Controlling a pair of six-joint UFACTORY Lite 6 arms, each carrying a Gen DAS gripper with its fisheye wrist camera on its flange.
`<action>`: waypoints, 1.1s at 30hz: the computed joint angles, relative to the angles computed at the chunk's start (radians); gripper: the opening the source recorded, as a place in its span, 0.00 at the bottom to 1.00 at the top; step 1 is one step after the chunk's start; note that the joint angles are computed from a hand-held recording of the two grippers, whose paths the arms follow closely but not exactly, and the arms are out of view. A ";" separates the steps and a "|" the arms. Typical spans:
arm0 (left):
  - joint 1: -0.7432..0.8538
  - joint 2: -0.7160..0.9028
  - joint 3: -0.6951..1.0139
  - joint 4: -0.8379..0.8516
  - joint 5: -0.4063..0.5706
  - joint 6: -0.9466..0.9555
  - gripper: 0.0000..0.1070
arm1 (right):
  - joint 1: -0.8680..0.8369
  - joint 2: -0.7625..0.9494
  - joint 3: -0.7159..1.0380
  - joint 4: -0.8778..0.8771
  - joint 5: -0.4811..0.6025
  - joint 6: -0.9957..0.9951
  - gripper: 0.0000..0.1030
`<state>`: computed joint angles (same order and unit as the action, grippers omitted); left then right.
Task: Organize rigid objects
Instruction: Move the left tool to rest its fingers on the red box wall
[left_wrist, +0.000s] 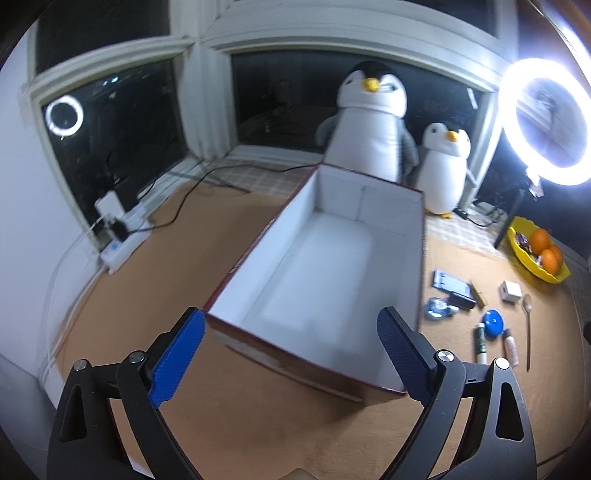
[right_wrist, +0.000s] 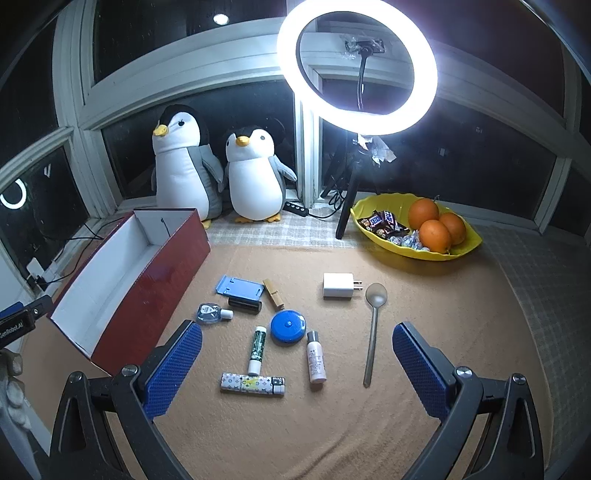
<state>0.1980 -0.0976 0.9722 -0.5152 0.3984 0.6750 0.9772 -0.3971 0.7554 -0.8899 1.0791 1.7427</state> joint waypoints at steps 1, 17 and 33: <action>0.013 0.025 0.016 0.006 0.005 -0.003 0.84 | 0.003 -0.004 -0.003 0.007 0.004 0.000 0.99; 0.033 0.296 0.183 0.235 -0.063 -0.182 0.68 | 0.021 -0.053 -0.068 0.085 0.063 0.053 0.99; 0.049 0.541 0.378 0.146 -0.045 -0.050 0.37 | -0.011 0.011 -0.083 0.120 0.078 0.095 0.99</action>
